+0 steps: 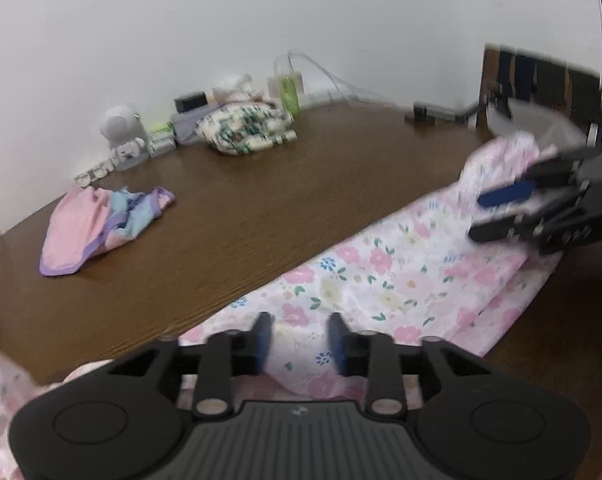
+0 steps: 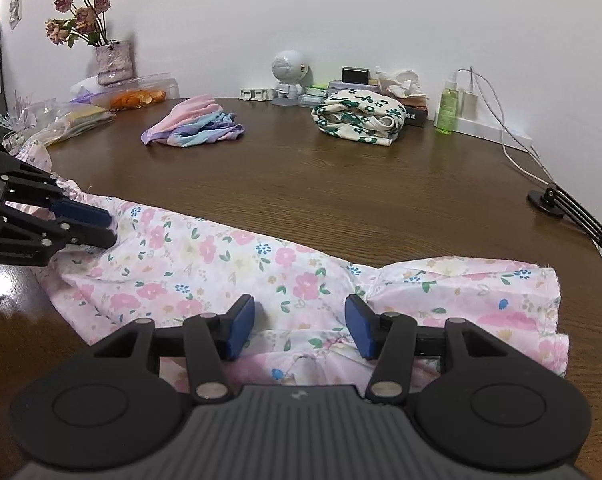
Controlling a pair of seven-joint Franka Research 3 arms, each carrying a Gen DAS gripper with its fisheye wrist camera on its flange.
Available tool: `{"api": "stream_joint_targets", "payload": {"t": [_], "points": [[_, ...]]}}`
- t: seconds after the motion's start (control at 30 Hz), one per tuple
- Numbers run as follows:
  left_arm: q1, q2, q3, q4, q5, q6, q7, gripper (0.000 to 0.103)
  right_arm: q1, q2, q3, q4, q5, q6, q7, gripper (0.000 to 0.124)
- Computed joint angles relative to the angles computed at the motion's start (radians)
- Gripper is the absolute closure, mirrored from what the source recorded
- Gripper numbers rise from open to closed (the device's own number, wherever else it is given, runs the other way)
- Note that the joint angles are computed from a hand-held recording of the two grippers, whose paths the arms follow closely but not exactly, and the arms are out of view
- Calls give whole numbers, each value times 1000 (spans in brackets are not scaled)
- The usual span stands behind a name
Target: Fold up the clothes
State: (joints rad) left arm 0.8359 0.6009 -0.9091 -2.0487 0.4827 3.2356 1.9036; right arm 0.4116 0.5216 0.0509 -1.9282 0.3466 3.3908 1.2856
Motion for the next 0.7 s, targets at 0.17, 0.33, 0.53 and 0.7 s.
{"api": "stream_joint_targets", "payload": {"t": [0.17,0.33,0.53,0.7], "points": [[270,12,-183,-97,20,143,-142,57,-275,1,287,-34,-133,73,98,60],[77,-190,109,-82,-222,252,-254,46,-381,26,416,-5,-330,91,172,60],[269,0,-82,73,-93,-36,-315,46,-455,214,634,229,-561,-88,86,60],[227,42,-76,151,-137,-166,-227,98,-236,393,573,606,-574,-333,-47,63]]}}
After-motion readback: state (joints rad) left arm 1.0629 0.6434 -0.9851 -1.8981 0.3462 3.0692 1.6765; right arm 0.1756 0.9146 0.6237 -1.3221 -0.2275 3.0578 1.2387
